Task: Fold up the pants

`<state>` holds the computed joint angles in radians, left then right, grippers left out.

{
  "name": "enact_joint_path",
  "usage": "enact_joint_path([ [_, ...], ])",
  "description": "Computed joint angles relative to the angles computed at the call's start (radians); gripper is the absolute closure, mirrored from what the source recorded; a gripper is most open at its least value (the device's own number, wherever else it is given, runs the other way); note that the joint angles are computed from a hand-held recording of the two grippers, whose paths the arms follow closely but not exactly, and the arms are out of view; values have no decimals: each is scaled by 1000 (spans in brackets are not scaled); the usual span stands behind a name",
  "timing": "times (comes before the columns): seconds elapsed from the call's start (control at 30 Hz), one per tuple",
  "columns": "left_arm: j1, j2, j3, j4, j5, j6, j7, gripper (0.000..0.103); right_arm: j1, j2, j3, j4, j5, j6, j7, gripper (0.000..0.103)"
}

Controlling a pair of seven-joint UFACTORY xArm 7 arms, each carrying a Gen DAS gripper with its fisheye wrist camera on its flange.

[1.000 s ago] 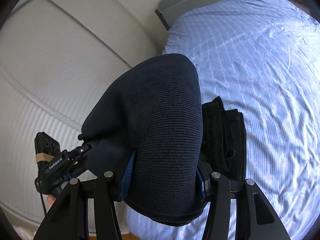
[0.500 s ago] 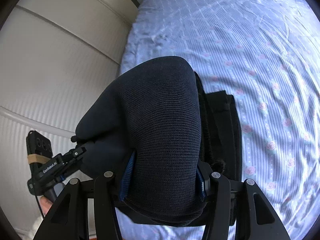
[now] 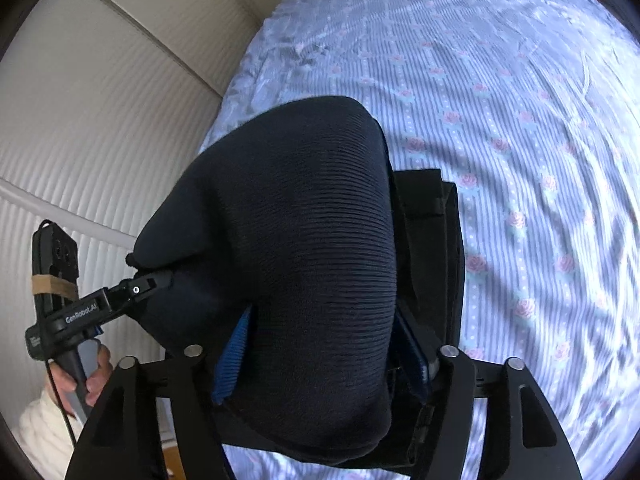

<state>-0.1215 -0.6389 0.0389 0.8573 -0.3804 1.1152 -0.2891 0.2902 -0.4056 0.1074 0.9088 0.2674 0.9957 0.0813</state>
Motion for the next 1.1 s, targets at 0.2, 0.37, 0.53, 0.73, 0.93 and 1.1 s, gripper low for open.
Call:
enact_joint_path([
  [0.2, 18, 26, -16, 28, 64, 51, -13, 19, -7, -4, 0, -16, 0, 5, 22, 21],
  [0.37, 33, 0, -35, 81, 117, 117, -42, 18, -1, -44, 39, 6, -72, 27, 54, 21],
  [0.53, 22, -72, -50, 127, 140, 160, -41, 15, 24, -131, 56, 38, -113, 56, 38, 21],
  [0.73, 10, -115, -176, 275, 279, 237, -66, 11, 20, -293, 60, 53, -153, 107, 41, 20],
  [0.93, 1, -102, -326, 447, 396, 270, -119, 2, -27, -464, 25, 72, -175, 217, 41, 14],
  [1.1, 6, -23, -440, 635, 431, 321, -212, 0, -82, -586, -30, 116, -198, 316, 1, 10],
])
